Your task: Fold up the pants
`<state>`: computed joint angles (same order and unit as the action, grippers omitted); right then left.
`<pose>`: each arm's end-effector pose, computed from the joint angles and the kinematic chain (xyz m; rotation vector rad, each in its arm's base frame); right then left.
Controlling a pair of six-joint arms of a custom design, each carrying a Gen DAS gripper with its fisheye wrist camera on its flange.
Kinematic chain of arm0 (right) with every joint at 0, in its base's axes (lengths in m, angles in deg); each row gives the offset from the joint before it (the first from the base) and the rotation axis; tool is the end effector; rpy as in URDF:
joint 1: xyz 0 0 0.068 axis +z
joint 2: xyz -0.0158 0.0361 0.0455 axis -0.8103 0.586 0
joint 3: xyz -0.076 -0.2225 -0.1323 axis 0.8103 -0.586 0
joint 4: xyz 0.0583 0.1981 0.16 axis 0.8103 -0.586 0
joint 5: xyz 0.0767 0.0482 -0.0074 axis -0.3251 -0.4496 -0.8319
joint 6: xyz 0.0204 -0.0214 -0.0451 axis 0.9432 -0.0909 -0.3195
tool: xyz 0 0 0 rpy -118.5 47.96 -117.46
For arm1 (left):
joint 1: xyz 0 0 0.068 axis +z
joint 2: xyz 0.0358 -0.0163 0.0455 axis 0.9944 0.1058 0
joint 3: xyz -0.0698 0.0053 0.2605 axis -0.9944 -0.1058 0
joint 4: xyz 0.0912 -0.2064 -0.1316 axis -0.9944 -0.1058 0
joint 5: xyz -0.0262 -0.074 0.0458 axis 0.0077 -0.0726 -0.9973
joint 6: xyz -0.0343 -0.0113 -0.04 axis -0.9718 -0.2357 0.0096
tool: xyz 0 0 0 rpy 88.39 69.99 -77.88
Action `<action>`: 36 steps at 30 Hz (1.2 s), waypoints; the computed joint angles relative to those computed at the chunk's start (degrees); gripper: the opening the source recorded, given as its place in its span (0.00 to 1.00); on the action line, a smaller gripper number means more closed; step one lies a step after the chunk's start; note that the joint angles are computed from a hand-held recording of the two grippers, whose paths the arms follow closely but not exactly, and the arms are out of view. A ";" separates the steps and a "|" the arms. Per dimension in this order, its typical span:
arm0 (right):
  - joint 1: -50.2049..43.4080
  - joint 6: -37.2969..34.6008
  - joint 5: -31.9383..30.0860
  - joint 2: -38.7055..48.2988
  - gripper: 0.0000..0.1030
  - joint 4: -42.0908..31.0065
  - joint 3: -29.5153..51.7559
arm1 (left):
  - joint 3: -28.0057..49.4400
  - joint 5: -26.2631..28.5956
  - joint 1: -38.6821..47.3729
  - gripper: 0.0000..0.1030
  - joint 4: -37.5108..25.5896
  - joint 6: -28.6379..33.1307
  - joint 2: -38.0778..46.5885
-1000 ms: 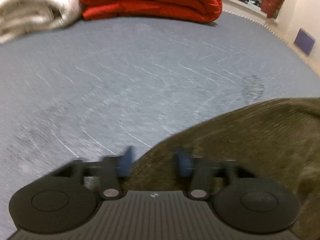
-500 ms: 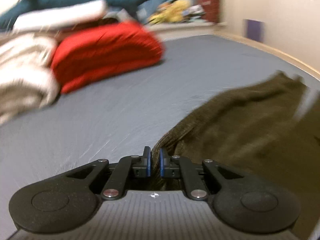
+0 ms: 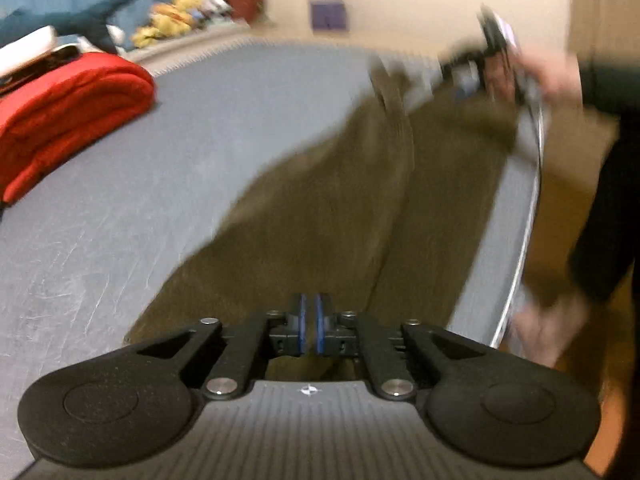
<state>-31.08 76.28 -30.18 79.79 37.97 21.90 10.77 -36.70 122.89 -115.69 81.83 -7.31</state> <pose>0.1456 0.0460 0.1458 1.0453 2.1597 0.1824 0.1821 0.1145 0.2132 1.1431 2.0934 -0.4377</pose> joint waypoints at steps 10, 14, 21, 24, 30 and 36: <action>-3.95 -2.54 -3.23 12.72 0.54 19.02 0.47 | -16.94 -6.22 -19.30 0.45 20.41 -17.30 -13.17; -7.98 -3.79 -8.44 21.46 0.55 28.68 1.41 | -21.88 -10.95 -27.09 0.45 30.27 -22.63 -11.73; -11.03 -6.13 -10.74 35.60 0.57 38.61 5.88 | -25.26 -16.96 -34.88 0.53 38.53 -29.17 -8.88; -12.20 -6.79 -11.22 38.50 0.57 39.78 7.46 | -26.09 -19.68 -36.51 0.54 40.84 -30.52 -8.51; -12.77 -8.68 -11.30 38.67 0.21 40.34 8.11 | -26.02 -21.64 -38.05 0.40 44.24 -32.90 -6.71; -12.71 -8.33 -9.23 28.86 0.13 36.21 5.37 | -26.10 -20.99 -37.17 0.11 43.62 -31.96 -8.84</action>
<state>-43.78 67.95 -39.41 108.65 74.18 27.27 -15.34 -57.69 85.73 -72.07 49.88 -16.15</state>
